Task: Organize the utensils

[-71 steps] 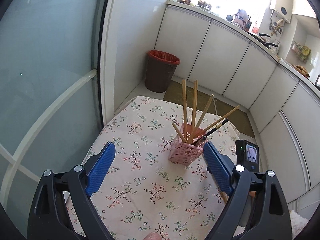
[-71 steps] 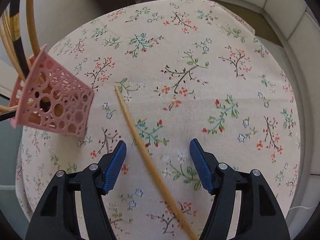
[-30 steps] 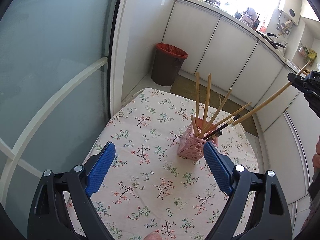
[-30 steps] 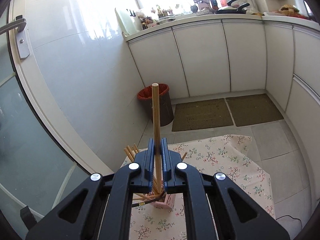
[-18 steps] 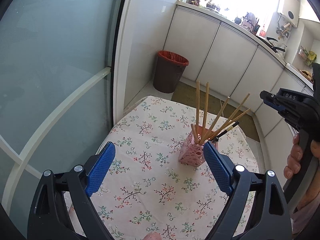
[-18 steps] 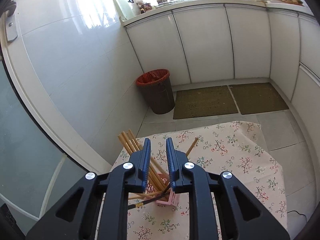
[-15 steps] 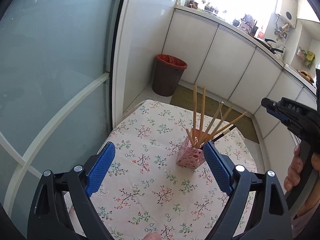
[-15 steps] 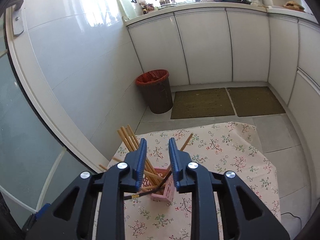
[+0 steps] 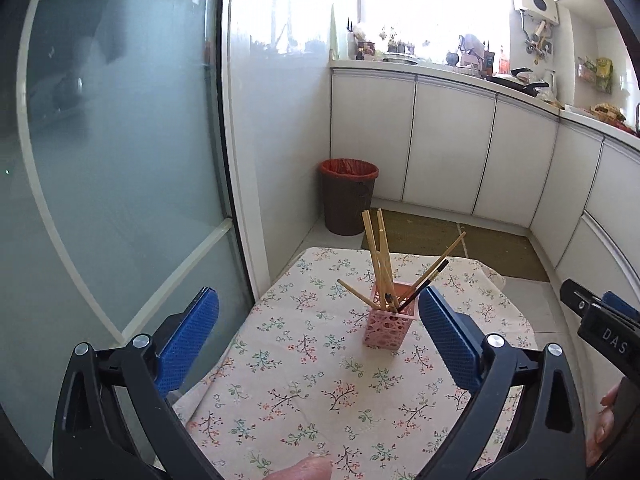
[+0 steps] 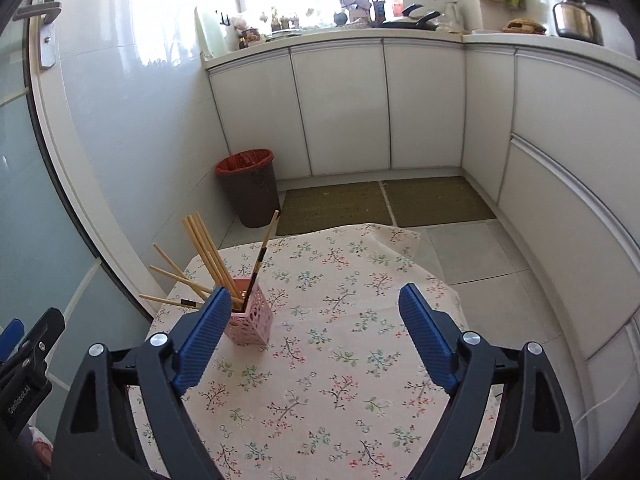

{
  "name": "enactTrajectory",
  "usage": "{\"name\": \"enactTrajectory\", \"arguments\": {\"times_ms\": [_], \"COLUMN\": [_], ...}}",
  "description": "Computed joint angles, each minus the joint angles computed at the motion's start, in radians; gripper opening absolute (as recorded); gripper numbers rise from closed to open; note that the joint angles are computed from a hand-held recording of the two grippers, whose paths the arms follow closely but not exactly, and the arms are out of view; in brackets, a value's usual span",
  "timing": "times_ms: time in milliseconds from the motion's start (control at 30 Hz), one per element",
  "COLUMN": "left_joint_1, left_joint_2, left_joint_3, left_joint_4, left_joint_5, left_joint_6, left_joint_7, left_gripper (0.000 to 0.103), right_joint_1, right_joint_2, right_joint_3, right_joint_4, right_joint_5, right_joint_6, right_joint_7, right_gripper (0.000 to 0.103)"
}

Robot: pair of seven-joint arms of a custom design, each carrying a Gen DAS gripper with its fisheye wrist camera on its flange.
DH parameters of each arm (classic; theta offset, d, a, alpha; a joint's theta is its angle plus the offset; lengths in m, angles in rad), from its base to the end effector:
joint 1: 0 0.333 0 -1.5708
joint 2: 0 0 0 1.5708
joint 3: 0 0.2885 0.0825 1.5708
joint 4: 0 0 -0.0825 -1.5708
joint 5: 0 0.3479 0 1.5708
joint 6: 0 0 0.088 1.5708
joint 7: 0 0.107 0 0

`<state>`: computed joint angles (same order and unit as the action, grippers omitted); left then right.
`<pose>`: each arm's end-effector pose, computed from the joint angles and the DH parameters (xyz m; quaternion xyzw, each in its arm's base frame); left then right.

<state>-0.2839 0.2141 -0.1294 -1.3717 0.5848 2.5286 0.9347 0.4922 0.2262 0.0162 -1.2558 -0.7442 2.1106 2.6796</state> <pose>0.5780 -0.2473 0.6824 -0.5896 0.6339 -0.3594 0.3483 0.5553 0.2716 0.6860 -0.4848 0.7467 -0.3460 0.2962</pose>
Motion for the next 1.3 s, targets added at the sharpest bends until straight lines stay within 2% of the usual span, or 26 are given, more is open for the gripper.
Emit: {"name": "enactTrajectory", "arguments": {"times_ms": [67,100,233,433,567,1000,1300], "left_joint_1": [-0.018,-0.017,0.003,0.036,0.045,0.063,0.069], "left_joint_2": [-0.042,-0.062,-0.144,-0.25,-0.278,-0.325,-0.33], "left_joint_3": [0.01,0.003,-0.03,-0.08,-0.108,-0.138,-0.141], "left_joint_4": [-0.05,-0.074,-0.176,-0.284,-0.297,-0.341,-0.343], "left_joint_5": [0.081,0.091,0.086,-0.021,-0.048,-0.068,-0.091], "left_joint_6": [0.022,0.033,0.077,0.082,0.046,0.029,0.035], "left_joint_7": [-0.059,-0.067,-0.078,-0.02,0.024,0.061,0.075], "left_gripper": [0.096,0.096,0.096,0.096,0.096,0.096,0.096], "right_joint_1": [0.014,0.018,0.01,-0.013,-0.014,-0.017,-0.016], "right_joint_2": [-0.058,-0.085,-0.171,-0.25,-0.279,-0.326,-0.333], "right_joint_3": [0.003,0.011,0.062,0.132,0.174,0.231,0.238], "right_joint_4": [-0.071,-0.102,-0.188,-0.247,-0.268,-0.297,-0.297], "right_joint_5": [-0.045,-0.068,-0.091,-0.056,-0.087,-0.146,-0.143], "right_joint_6": [-0.012,-0.024,-0.102,-0.221,-0.266,-0.312,-0.323], "right_joint_7": [0.049,0.078,0.154,0.18,0.189,0.234,0.242], "right_gripper": [0.094,0.096,0.096,0.096,0.096,0.096,0.096]}}
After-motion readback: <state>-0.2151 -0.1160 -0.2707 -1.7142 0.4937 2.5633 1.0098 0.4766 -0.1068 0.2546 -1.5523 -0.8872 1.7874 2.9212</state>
